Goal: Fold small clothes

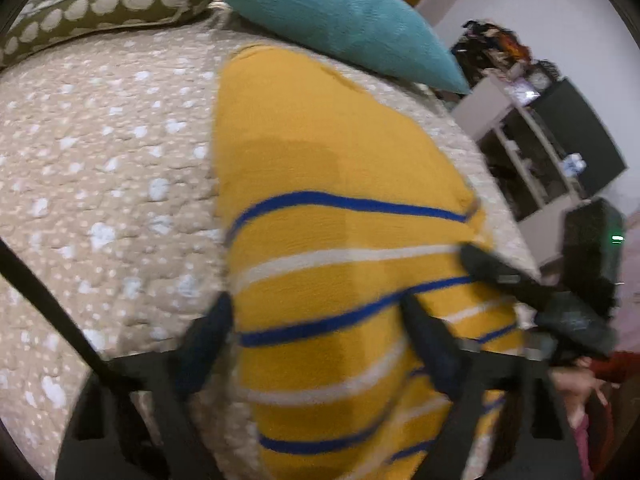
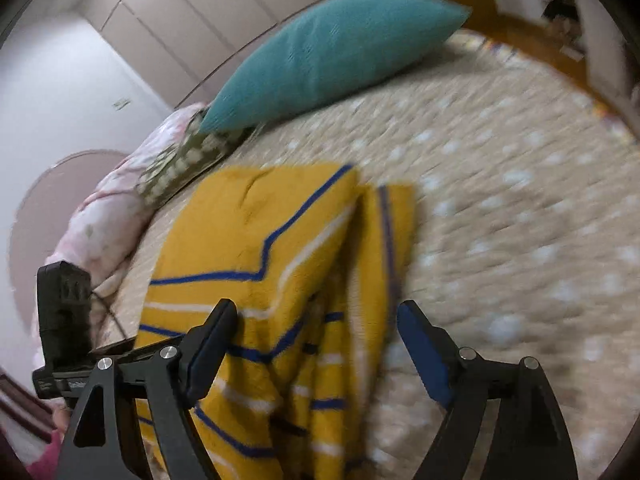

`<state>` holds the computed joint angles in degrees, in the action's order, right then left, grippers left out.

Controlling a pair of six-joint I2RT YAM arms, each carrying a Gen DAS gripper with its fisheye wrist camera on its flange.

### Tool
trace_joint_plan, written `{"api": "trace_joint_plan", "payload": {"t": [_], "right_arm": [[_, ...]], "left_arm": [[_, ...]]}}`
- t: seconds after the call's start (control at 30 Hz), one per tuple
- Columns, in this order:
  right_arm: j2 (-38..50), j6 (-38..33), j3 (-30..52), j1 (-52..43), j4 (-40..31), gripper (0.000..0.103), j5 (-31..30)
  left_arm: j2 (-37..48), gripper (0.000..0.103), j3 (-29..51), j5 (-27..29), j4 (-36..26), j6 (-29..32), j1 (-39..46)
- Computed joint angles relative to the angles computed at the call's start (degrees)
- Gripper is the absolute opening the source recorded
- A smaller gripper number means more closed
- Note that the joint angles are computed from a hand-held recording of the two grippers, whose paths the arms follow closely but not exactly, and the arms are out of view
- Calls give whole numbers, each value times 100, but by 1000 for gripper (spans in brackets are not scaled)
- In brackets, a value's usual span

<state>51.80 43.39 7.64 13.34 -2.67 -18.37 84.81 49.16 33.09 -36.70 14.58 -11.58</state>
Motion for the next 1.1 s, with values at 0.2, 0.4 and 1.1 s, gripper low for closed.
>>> {"api": "trace_joint_plan", "payload": {"t": [0.2, 0.4, 1.1], "right_arm": [[70, 90, 313, 905, 2, 40, 549], [-1423, 597, 727, 1707, -1401, 40, 980], [-110, 4215, 3037, 7659, -4653, 67, 5544]], "left_arm": [[-557, 43, -36, -143, -231, 43, 115], [-1292, 41, 421, 274, -1920, 1319, 1236], [-2984, 86, -582, -399, -2473, 3027, 3977]]}}
